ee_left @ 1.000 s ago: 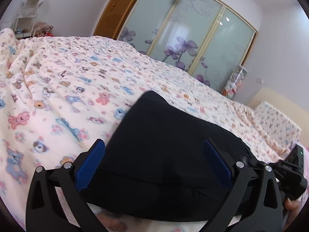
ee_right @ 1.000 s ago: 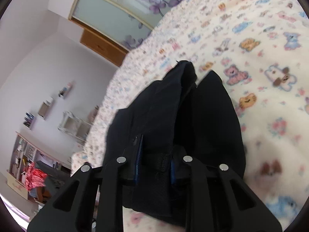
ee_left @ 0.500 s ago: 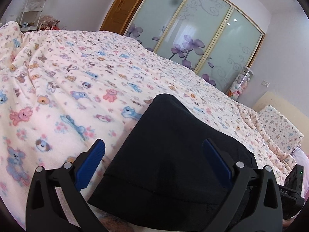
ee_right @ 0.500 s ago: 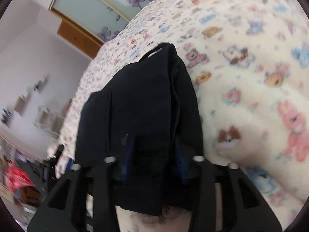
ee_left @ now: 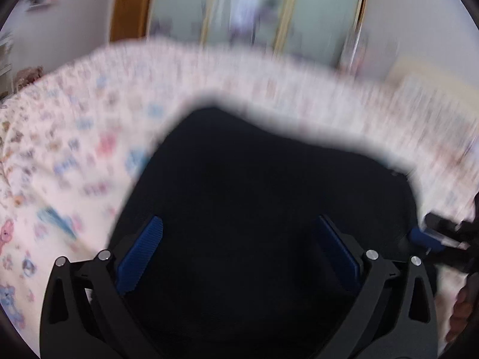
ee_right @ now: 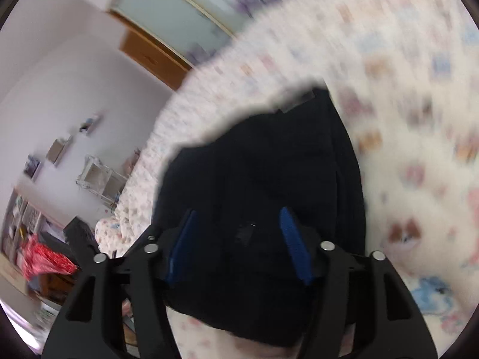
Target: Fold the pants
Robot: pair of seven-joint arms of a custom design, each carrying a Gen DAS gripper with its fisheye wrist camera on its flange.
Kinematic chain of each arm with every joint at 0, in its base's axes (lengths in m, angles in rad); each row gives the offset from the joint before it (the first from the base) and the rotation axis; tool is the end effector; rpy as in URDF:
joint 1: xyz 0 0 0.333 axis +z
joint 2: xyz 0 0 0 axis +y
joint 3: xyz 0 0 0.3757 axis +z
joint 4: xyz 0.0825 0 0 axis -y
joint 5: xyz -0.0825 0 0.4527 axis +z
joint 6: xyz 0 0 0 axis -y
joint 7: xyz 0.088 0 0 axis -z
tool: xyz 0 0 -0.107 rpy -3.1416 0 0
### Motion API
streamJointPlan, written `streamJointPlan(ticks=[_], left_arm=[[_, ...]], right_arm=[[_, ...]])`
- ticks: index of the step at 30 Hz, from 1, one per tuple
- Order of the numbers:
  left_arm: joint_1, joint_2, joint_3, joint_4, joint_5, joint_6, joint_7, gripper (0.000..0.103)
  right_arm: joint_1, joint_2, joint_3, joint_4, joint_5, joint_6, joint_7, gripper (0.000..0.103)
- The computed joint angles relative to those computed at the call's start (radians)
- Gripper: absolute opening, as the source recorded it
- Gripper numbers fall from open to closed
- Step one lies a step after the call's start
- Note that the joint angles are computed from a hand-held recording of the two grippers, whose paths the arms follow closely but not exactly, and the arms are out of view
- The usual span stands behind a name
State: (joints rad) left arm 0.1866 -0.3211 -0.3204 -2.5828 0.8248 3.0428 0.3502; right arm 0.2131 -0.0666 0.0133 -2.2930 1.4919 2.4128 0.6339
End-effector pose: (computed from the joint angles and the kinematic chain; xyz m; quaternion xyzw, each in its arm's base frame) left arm 0.4736 -0.1248 0.4439 -0.7303 0.5566 -0.2957 0.2637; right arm 0.5599 0.1348 0.4180 -0.6229 0.6004 0.1449 0.4801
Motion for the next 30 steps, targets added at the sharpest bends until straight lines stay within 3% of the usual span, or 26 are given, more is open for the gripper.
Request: streamJointPlan(ticks=[1,2,3,5,7,9,13,14,17,19,21,23,25,28,30], left_arm=[[-0.065,0.007,0.052,0.002,-0.05,-0.034,0.075,0.101],[-0.094,0.0,0.07,0.006,-0.048,-0.069,0.08,0.101],[-0.089,0.0,0.065,0.012,0.015,-0.076,0.015,0.101],[-0.043,0.0,0.03,0.009,0.077,-0.048,-0.06,0.101],[-0.004,-0.006,0.0,0.0,0.053,-0.012,-0.052,0.101],[-0.005,-0.027,0.018,-0.022,0.041,0.035,-0.047,0.101],[0.09,-0.077,-0.016,-0.079,0.02,0.205,-0.07,0.101],[0.067,-0.083,0.015,-0.09,0.003,0.213,-0.059,0.101],[-0.131,-0.083,0.222,-0.106,-0.061,0.172,0.028,0.101],[-0.19,-0.087,0.291,-0.12,-0.1,0.18,0.067,0.101],[-0.264,-0.085,0.366,-0.125,-0.138,0.169,0.113,0.101],[-0.263,-0.084,0.353,-0.124,-0.161,0.15,0.135,0.101],[-0.221,-0.078,0.296,-0.111,-0.164,0.115,0.152,0.101],[-0.166,-0.073,0.202,-0.081,-0.159,0.021,0.181,0.101],[-0.137,-0.07,0.147,-0.065,-0.157,-0.044,0.205,0.101]], right_arm=[[-0.006,0.005,-0.008,0.003,0.006,-0.029,0.016,0.05],[-0.014,0.008,-0.016,0.004,0.013,-0.061,0.024,0.05],[-0.019,0.0,-0.019,-0.001,0.021,-0.079,0.022,0.05],[-0.028,-0.03,-0.025,-0.019,0.053,-0.086,0.0,0.054],[-0.029,-0.073,-0.021,-0.035,0.1,-0.001,-0.08,0.072],[-0.028,-0.091,-0.012,-0.036,0.024,0.106,-0.057,0.073],[-0.035,-0.041,-0.041,0.001,-0.072,0.016,0.038,0.073],[-0.036,-0.03,-0.039,0.008,-0.092,0.003,0.054,0.073],[-0.043,-0.004,-0.037,0.027,-0.147,-0.037,0.082,0.073],[-0.052,0.002,-0.037,0.028,-0.182,-0.05,0.106,0.073],[-0.043,0.012,-0.017,0.033,-0.231,-0.001,0.153,0.073],[-0.038,0.023,-0.01,0.037,-0.275,0.022,0.189,0.073],[-0.032,0.025,-0.005,0.038,-0.284,0.027,0.185,0.075],[-0.033,0.026,-0.011,0.047,-0.221,-0.048,0.108,0.076],[-0.029,0.024,-0.005,0.047,-0.235,-0.027,0.103,0.076]])
